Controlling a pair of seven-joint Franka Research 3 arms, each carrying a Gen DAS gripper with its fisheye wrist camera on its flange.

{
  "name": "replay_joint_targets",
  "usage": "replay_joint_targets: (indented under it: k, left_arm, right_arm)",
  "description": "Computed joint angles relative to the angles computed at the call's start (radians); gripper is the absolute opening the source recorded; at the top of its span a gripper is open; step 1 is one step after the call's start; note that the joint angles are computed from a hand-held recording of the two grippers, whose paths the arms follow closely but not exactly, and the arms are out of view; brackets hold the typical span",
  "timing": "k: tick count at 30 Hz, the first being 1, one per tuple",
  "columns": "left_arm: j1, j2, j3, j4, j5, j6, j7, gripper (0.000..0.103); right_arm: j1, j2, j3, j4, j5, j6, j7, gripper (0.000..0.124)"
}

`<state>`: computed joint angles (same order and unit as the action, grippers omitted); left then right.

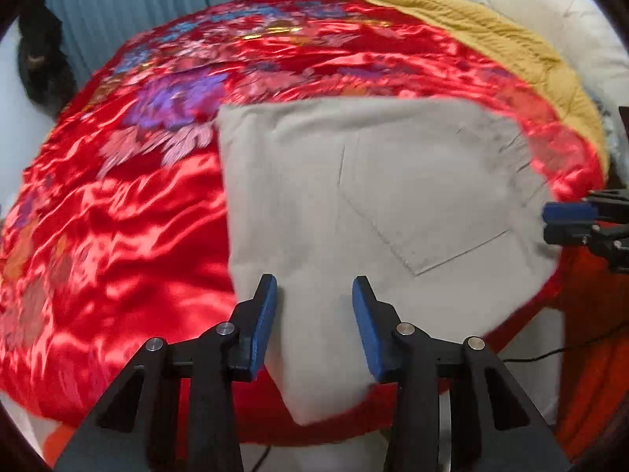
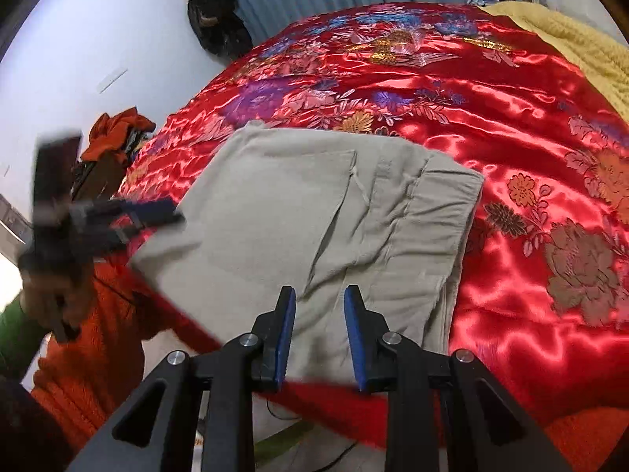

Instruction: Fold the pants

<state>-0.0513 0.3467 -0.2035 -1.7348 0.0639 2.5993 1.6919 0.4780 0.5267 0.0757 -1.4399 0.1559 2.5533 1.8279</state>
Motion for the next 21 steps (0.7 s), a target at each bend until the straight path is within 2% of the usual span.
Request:
replay_joint_targets:
  k: [1,4,6,8,12,21]
  left_arm:
    - [0.006,-0.004,-0.003,-0.006,-0.014,0.006,-0.003,0.042]
    - [-0.001,-0.02,0.006,-0.003,-0.021,-0.002,-0.061,0.046]
    - [-0.002,-0.042,0.011,-0.026,-0.013,0.01,-0.076,0.059]
    - [-0.009,-0.047,0.025,-0.041,0.022,0.017,-0.099,0.059]
    - [0.009,-0.04,0.015,-0.033,-0.013,-0.019,-0.106,0.061]
    - [0.006,-0.077,0.022,-0.072,0.019,-0.021,-0.113,0.064]
  right_arm:
    - [0.01,0.009,-0.01,0.011,-0.018,-0.049,0.012,0.032]
    - [0.021,-0.002,-0.017,-0.016,-0.028,-0.032,0.039,0.032]
    - [0.031,-0.011,-0.027,-0.011,-0.05,-0.034,0.068,0.032]
    - [0.032,-0.016,-0.025,-0.01,-0.056,-0.035,0.082,0.032]
    - [0.038,0.019,-0.026,0.029,-0.086,-0.094,0.085,0.033]
    - [0.035,0.026,-0.022,0.024,-0.09,-0.079,0.102,0.033]
